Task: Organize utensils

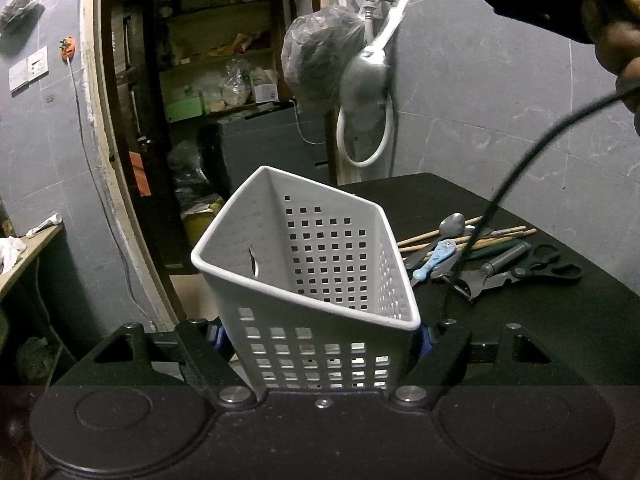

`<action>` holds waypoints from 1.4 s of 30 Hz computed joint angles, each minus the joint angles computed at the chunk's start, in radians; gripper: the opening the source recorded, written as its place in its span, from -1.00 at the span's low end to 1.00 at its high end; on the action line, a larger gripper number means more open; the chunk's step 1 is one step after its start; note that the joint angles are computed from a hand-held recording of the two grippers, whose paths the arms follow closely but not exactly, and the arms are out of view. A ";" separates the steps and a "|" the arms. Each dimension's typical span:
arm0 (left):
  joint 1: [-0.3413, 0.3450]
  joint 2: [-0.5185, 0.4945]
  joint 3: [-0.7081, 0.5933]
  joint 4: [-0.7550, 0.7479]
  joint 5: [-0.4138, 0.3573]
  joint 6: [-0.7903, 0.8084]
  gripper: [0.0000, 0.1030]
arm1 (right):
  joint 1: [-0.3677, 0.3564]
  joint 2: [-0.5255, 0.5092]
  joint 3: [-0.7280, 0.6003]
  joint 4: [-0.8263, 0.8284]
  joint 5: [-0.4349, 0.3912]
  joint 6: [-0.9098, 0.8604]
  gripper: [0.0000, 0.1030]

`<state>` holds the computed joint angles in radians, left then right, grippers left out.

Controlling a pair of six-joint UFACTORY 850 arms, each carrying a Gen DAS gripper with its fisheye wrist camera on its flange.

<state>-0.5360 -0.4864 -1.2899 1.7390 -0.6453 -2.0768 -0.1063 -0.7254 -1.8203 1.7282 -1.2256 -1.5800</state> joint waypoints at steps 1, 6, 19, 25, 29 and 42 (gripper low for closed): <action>0.000 0.000 0.000 0.000 0.000 0.000 0.54 | 0.004 -0.004 -0.005 -0.008 -0.007 -0.004 -0.96; 0.000 0.000 0.000 0.001 0.000 -0.001 0.54 | 0.037 -0.021 -0.005 -0.094 0.013 -0.044 -0.96; 0.001 0.001 0.003 0.005 0.003 -0.003 0.54 | 0.092 0.076 0.203 -0.222 0.147 -0.226 -0.93; 0.003 0.001 0.001 0.004 0.007 0.001 0.54 | 0.100 0.113 0.259 -0.247 0.194 -0.264 -0.44; 0.004 0.000 0.001 0.006 0.010 0.001 0.54 | 0.091 0.127 0.274 -0.231 0.180 -0.271 0.10; 0.003 0.004 0.005 -0.002 0.011 0.006 0.54 | 0.037 0.066 0.183 -0.084 0.372 -0.257 1.00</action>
